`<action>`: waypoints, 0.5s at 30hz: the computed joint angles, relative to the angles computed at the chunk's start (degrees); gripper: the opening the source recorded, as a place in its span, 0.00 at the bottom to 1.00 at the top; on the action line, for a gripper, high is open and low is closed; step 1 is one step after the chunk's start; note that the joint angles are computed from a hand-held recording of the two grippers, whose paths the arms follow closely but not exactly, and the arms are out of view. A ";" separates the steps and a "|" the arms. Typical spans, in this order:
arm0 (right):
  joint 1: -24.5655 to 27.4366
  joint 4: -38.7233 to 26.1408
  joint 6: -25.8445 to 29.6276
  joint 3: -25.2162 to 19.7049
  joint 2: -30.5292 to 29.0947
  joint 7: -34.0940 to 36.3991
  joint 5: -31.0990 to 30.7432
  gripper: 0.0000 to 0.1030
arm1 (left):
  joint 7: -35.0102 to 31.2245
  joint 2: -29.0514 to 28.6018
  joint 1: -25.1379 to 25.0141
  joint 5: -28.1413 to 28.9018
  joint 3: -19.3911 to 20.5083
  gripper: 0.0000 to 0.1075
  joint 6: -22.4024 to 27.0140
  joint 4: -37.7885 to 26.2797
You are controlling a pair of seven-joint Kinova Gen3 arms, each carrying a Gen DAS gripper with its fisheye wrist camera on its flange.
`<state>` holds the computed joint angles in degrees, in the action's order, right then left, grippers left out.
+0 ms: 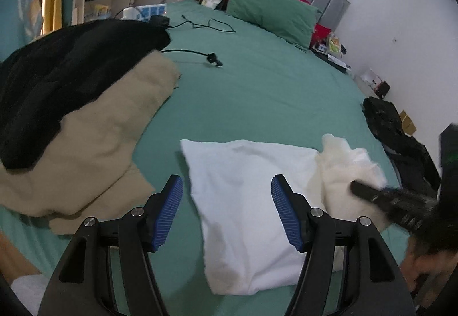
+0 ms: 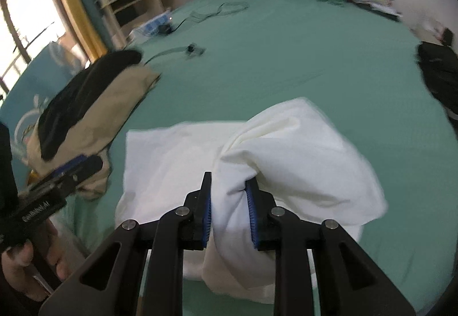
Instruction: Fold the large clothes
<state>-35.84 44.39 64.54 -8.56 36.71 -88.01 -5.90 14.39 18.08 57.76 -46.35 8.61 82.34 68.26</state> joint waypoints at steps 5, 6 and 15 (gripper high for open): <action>-1.58 -7.70 8.84 -3.00 5.32 7.41 -3.79 0.23 | 3.73 -3.59 -0.35 -0.15 0.91 0.63 -0.85 4.02; -1.82 -9.74 11.17 -3.61 6.64 8.87 -4.60 0.24 | 4.05 -4.21 -0.55 -0.32 1.35 0.63 -0.46 4.46; -1.02 -1.07 8.45 -5.81 4.17 18.70 -11.42 0.34 | -0.29 -5.35 -3.02 -0.68 4.22 0.63 3.46 3.31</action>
